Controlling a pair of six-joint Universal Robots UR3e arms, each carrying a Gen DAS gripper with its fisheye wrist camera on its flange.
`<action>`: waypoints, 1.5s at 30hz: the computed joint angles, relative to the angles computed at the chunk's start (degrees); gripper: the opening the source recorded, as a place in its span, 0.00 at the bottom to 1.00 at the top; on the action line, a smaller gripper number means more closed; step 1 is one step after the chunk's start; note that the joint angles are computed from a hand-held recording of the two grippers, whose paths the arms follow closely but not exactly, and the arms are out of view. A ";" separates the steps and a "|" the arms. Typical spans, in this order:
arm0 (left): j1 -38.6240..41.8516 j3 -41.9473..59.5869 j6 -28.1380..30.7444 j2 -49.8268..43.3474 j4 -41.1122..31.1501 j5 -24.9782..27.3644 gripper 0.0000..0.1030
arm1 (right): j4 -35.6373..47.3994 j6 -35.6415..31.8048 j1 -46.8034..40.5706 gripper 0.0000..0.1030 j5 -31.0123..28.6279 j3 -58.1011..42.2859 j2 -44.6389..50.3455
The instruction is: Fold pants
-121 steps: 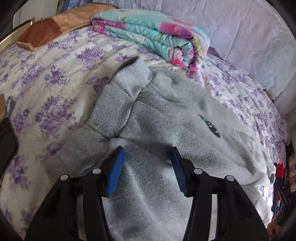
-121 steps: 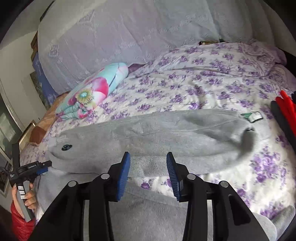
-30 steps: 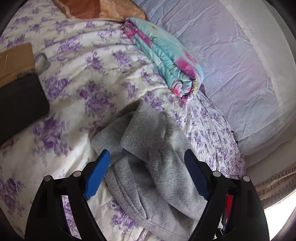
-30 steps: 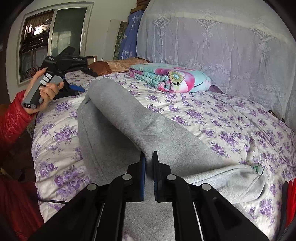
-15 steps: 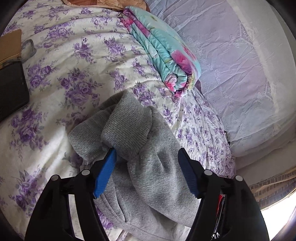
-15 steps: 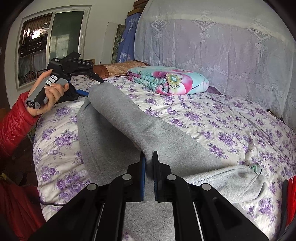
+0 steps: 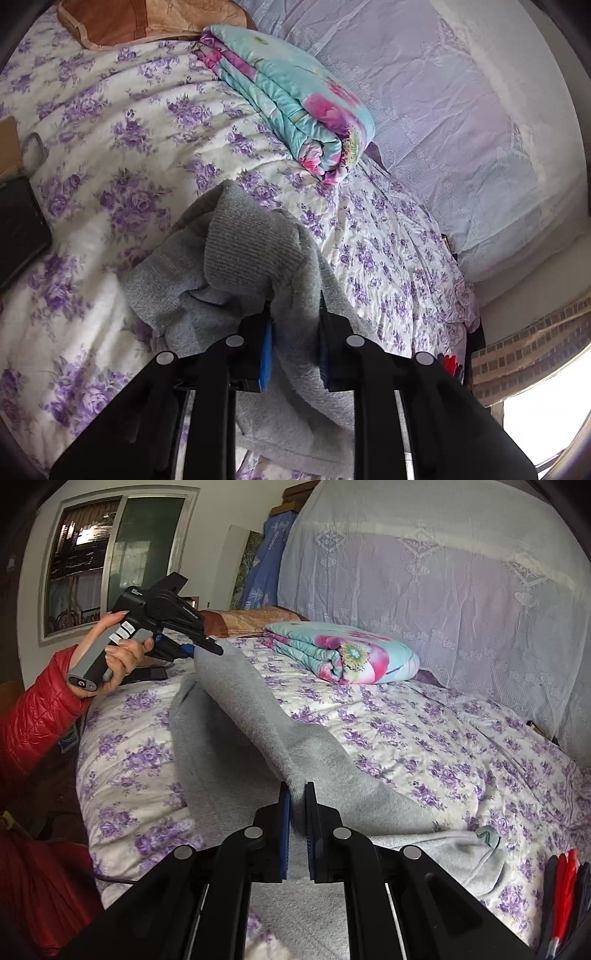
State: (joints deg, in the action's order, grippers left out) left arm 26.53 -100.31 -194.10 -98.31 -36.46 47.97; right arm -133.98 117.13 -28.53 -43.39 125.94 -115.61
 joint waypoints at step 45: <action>-34.75 -0.96 16.81 -16.40 26.82 34.16 0.95 | 9.51 56.88 12.24 0.75 -43.16 -61.52 59.86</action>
